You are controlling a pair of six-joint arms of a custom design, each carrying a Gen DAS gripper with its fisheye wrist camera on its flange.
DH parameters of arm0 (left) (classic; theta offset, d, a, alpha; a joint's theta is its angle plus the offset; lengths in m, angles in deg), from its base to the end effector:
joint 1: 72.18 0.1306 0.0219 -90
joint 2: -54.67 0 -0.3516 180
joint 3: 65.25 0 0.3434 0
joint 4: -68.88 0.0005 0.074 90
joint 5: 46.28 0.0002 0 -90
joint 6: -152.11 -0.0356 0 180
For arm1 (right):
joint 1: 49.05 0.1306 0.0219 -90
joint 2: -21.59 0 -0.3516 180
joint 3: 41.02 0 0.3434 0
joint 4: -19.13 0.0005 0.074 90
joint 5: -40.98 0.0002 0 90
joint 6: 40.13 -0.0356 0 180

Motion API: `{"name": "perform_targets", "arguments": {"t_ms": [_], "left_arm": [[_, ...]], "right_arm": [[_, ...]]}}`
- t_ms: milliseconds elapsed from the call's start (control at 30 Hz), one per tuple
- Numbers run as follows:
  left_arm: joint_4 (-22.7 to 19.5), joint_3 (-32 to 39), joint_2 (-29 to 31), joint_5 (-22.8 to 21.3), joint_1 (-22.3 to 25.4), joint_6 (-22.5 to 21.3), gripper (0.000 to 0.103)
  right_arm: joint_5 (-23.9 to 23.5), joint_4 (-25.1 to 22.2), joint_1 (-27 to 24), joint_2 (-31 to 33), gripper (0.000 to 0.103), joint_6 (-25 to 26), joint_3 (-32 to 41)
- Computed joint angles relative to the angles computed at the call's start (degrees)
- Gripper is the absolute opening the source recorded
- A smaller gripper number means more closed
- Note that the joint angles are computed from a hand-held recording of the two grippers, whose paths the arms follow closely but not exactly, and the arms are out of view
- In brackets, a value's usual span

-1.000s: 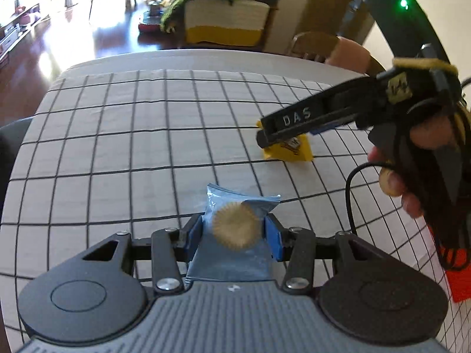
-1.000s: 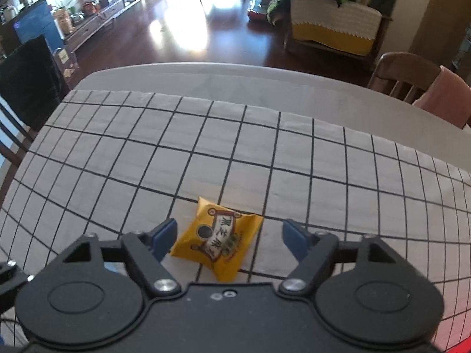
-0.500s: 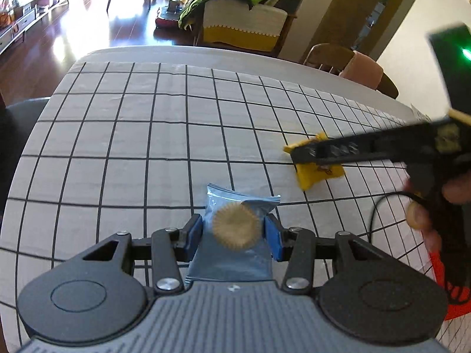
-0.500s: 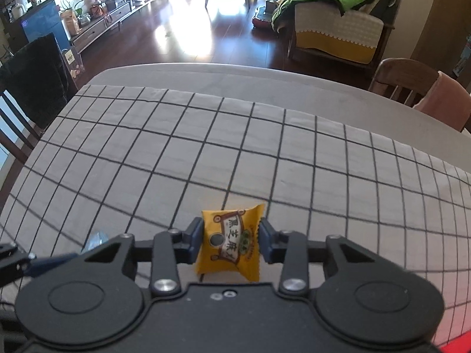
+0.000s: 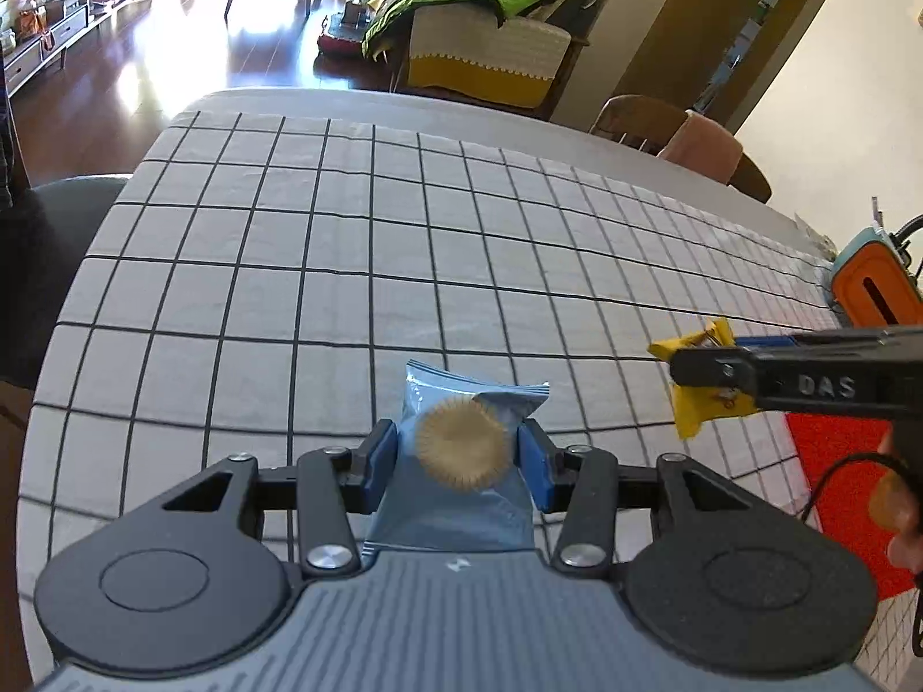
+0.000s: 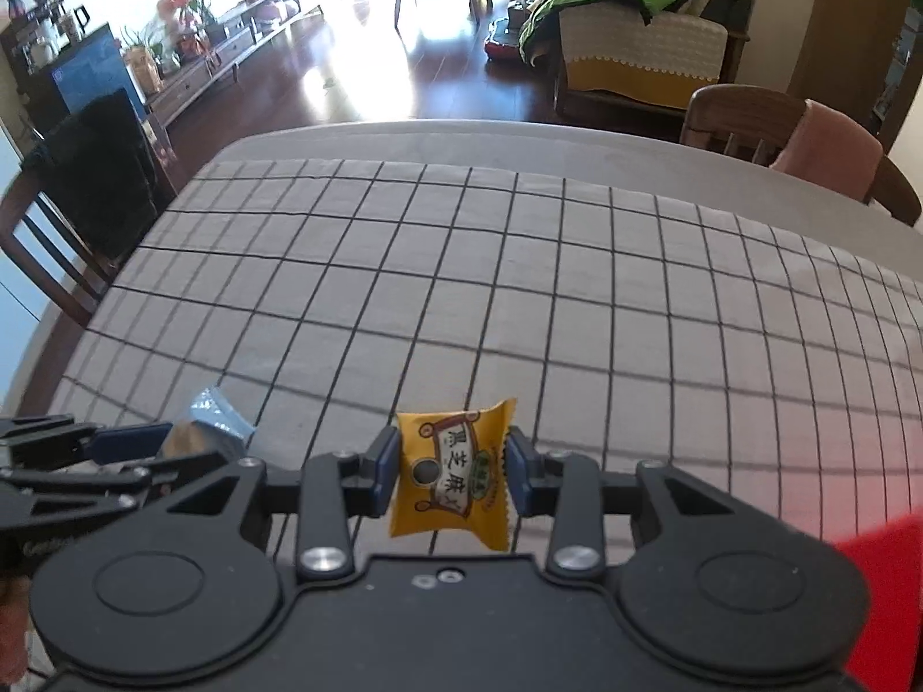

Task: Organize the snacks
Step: 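Carry the blue packet and yellow packet over the box with both tools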

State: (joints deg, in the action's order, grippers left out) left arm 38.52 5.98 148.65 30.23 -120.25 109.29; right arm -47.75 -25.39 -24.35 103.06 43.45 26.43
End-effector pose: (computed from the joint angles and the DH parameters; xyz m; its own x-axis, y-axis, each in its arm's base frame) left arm 0.2918 -0.3132 0.2616 -0.8253 -0.1486 -0.5449 0.0361 0.9489 -0.3135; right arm 0.3276 0.1492 0.3015 -0.8156 -0.2521 -0.5207 -0.3180 0.9472 0.0396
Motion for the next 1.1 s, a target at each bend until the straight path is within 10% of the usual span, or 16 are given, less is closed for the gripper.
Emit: {"name": "perform_targets", "arguments": {"t_ms": [467,1100], "left_arm": [[-12.28,8.8,-3.2,-8.96,-10.49,8.37,0.045],[-25.69,45.77,19.6,-13.63,-21.3,8.37,0.045]], "right_arm": [[-7.27,-11.26,-10.11,-22.46,0.037,5.11,-4.75],[-34.42,-26.06,-56.61,-25.04,0.037,37.95,0.83]]}}
